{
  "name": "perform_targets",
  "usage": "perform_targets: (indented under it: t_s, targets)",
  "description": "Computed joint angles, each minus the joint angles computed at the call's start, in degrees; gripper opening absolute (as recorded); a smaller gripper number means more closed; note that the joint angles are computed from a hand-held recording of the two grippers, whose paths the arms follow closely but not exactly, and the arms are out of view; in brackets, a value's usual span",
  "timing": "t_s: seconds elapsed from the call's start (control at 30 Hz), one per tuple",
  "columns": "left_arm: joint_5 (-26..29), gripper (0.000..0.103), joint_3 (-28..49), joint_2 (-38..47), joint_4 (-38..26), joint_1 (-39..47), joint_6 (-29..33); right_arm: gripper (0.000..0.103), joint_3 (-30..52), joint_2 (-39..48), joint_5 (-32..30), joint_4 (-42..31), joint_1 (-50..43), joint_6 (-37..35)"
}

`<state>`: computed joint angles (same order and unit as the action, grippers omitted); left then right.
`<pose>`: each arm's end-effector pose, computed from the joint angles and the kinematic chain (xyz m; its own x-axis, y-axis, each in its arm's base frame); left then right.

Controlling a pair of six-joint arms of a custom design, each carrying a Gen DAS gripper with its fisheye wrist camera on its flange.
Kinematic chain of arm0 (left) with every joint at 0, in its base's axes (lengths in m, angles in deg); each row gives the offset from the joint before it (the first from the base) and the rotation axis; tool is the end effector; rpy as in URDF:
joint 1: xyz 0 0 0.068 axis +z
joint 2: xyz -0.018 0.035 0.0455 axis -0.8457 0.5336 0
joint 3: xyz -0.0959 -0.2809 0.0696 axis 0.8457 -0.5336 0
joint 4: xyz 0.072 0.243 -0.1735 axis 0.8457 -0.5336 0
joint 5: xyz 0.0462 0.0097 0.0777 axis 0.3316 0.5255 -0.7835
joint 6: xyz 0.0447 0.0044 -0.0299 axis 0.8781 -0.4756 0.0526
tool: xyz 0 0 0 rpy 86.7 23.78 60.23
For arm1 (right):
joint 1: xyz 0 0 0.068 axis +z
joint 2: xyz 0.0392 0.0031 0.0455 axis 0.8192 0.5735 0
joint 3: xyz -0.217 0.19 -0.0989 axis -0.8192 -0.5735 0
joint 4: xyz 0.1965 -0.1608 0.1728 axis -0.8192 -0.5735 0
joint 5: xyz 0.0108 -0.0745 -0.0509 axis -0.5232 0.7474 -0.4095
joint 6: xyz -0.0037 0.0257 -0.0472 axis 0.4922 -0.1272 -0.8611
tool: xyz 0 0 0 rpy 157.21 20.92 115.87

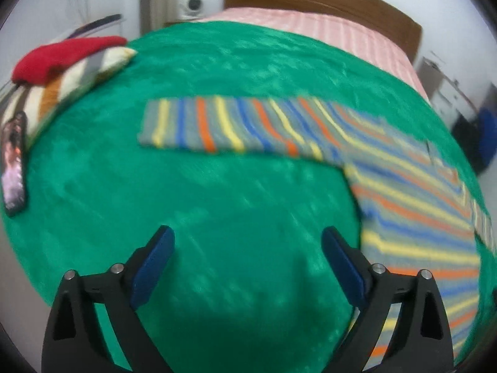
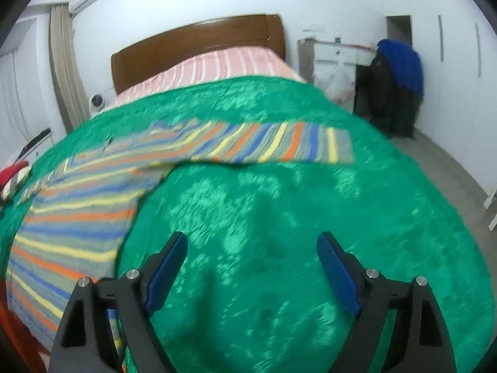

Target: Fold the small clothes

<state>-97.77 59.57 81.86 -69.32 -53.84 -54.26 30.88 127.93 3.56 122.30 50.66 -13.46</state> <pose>0.2718 0.0264 0.0690 -0.6279 -0.4777 -0.6144 -0.5318 0.8398 -0.1095 0.3375 -0.0161 0.0611 -0.6365 -0.0262 -0.7708 -0.1820 0.9763 0.1171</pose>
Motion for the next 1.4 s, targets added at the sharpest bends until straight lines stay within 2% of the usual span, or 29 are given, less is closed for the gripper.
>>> perform_targets:
  t_s: [0.1,0.17,0.27,0.53,0.77,0.93,1.0,1.17,1.3,1.4]
  targets:
    - [-0.33,0.096,1.03,8.08,4.54,-0.36,-1.42,0.085,2.0,2.19,0.62,-2.12,-0.34,0.65]
    - [-3.0,0.101,-0.51,9.66,8.52,-2.08,-1.82,0.085,3.7,3.85,0.96,-4.62,-0.38,0.95]
    - [-7.15,0.101,0.49,9.48,5.88,-4.73,-2.83,0.085,4.62,5.01,1.85,-5.34,-0.12,0.59]
    - [-8.34,0.103,0.38,10.54,7.11,-4.66,-2.09,0.097,4.45,7.13,5.01,-2.64,2.28,-0.78]
    - [-11.69,0.103,0.79,13.8,10.74,-6.23,-1.28,0.101,4.34,7.99,4.49,-1.39,2.02,-1.37]
    - [-10.01,0.102,0.19,9.91,7.53,-5.45,0.72,0.102,4.52,7.93,5.65,-1.89,2.63,-2.03]
    - [-9.2,0.102,-2.66,6.07,11.07,-5.62,2.47,0.101,4.61,5.1,6.37,-5.5,2.8,-1.81]
    - [-4.27,0.102,-2.5,3.2,10.04,-3.85,1.79,0.102,2.4,-2.71,5.32,-4.63,2.72,0.34]
    - [-1.31,0.102,-1.01,5.48,11.13,-3.1,1.68,0.102,6.67,1.0,4.03,-3.1,3.23,3.79]
    - [-0.29,0.102,0.66,6.99,9.95,-3.25,5.12,0.102,9.2,5.62,4.8,-1.98,3.09,8.43]
